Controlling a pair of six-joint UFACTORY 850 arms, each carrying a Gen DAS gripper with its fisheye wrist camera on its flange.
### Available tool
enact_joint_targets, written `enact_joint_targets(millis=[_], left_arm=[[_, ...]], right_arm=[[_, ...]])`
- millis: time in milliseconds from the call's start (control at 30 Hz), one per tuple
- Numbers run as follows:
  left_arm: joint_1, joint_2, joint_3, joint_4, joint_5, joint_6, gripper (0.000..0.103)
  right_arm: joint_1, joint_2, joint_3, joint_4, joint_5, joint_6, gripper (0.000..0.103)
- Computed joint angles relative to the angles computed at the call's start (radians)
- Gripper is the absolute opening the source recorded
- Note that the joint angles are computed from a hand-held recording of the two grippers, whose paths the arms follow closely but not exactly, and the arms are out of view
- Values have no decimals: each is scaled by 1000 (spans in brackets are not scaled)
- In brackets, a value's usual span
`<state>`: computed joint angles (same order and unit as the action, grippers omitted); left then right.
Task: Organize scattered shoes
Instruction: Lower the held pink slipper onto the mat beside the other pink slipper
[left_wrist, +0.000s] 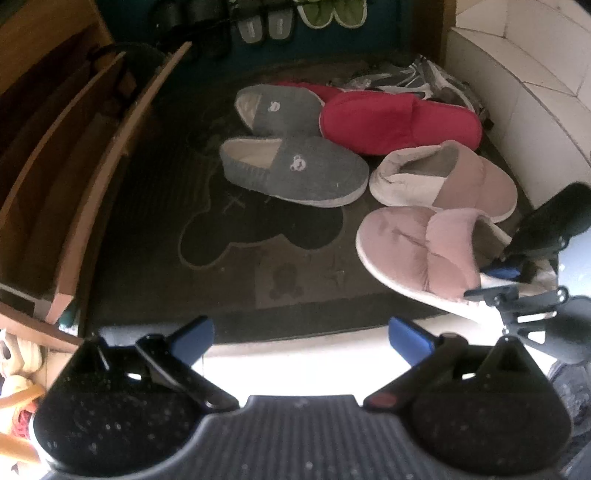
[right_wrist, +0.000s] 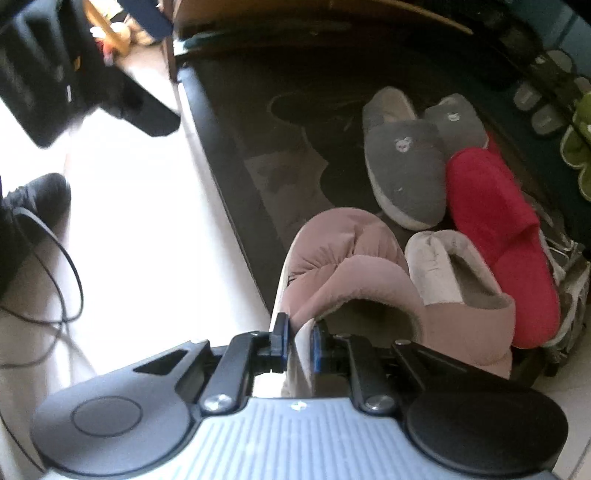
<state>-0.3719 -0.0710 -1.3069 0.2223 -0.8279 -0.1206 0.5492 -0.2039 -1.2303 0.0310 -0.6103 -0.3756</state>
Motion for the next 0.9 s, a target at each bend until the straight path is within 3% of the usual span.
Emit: enact_joint_targets(millis=[200, 333, 400, 567, 767, 900], left_arm=[[3, -7, 12, -38, 21, 38, 102], [0, -12, 18, -65, 34, 68, 102], [-2, -12, 18, -75, 38, 77, 102], [-11, -4, 28, -85, 62, 111, 102], [3, -13, 63, -166, 152, 261, 103], [2, -37, 66, -196, 141, 323, 103]], right_arm=[[-17, -12, 57, 41, 48, -42, 12], [-29, -19, 52, 59, 33, -12, 15], [-32, -17, 52, 66, 35, 3, 28], [-52, -11, 42, 104, 35, 92, 36], [-108, -25, 14, 254, -11, 204, 36], [-131, -37, 3, 339, -26, 246, 36]])
